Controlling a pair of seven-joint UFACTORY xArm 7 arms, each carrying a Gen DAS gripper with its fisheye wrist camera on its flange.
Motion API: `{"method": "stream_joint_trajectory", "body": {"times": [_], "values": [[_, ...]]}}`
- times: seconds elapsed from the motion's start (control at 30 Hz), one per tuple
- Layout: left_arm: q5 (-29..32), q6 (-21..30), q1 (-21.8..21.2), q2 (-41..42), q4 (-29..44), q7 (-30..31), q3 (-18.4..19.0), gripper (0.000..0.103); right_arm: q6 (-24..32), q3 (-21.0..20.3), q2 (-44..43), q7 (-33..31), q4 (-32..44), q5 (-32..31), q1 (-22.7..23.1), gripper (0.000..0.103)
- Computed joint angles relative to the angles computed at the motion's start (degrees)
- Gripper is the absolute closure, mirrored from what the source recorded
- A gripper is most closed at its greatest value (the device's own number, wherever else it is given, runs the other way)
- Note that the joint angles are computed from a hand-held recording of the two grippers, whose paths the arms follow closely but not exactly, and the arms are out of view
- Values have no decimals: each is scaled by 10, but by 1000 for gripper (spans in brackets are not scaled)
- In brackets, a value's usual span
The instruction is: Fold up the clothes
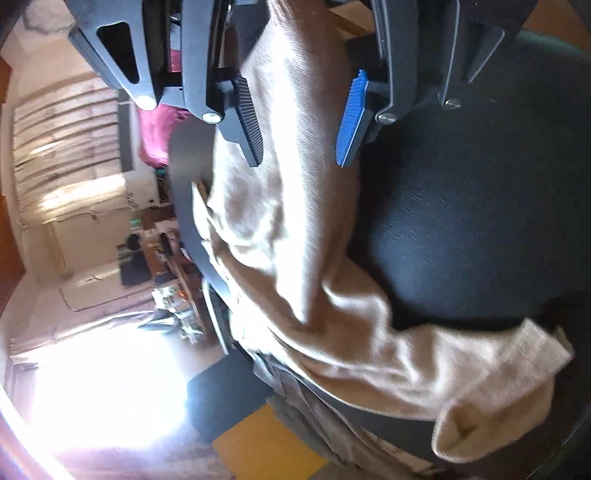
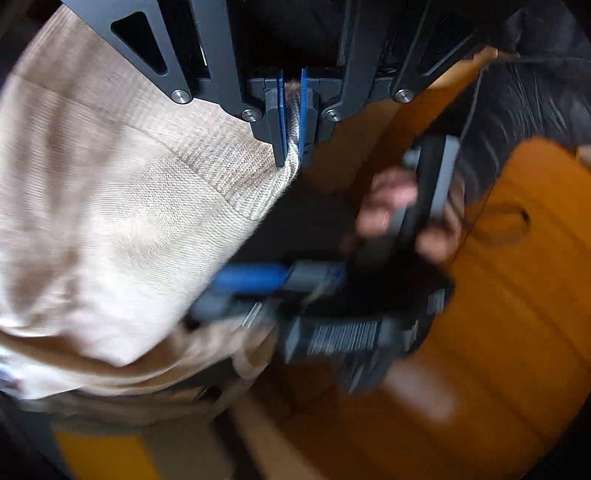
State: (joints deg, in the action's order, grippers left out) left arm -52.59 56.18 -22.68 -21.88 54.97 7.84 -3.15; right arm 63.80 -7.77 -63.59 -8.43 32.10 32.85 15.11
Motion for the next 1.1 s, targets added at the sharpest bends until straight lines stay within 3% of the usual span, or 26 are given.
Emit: {"method": "stream_joint_trajectory", "body": {"times": [0.1,0.2,0.33,0.43,0.5,0.6,0.77,0.9,1.1], "values": [[18,-1,10,11,2,-6,2,61,8,-3,4,14,1,5,-2,92],[6,-9,15,19,-13,-10,6,61,14,-12,-20,37,4,-22,-43,92],[-14,-51,14,26,-33,-11,-2,61,25,-27,-49,79,13,-110,-137,92],[12,-93,12,48,-13,-20,-21,61,27,-17,-39,96,24,-208,-211,92],[45,-123,10,66,5,-33,-35,61,20,-17,-22,86,28,-260,-237,92],[104,-157,6,101,42,-61,-51,61,-15,-9,27,68,33,-314,-257,92],[148,-154,0,174,120,-96,-59,61,-59,-16,93,51,43,-316,-250,92],[169,-135,2,222,165,-118,-71,61,-48,-28,118,22,54,-324,-259,90],[255,-152,-7,249,190,-137,-88,61,-42,-40,100,-14,44,-330,-280,87]]}}
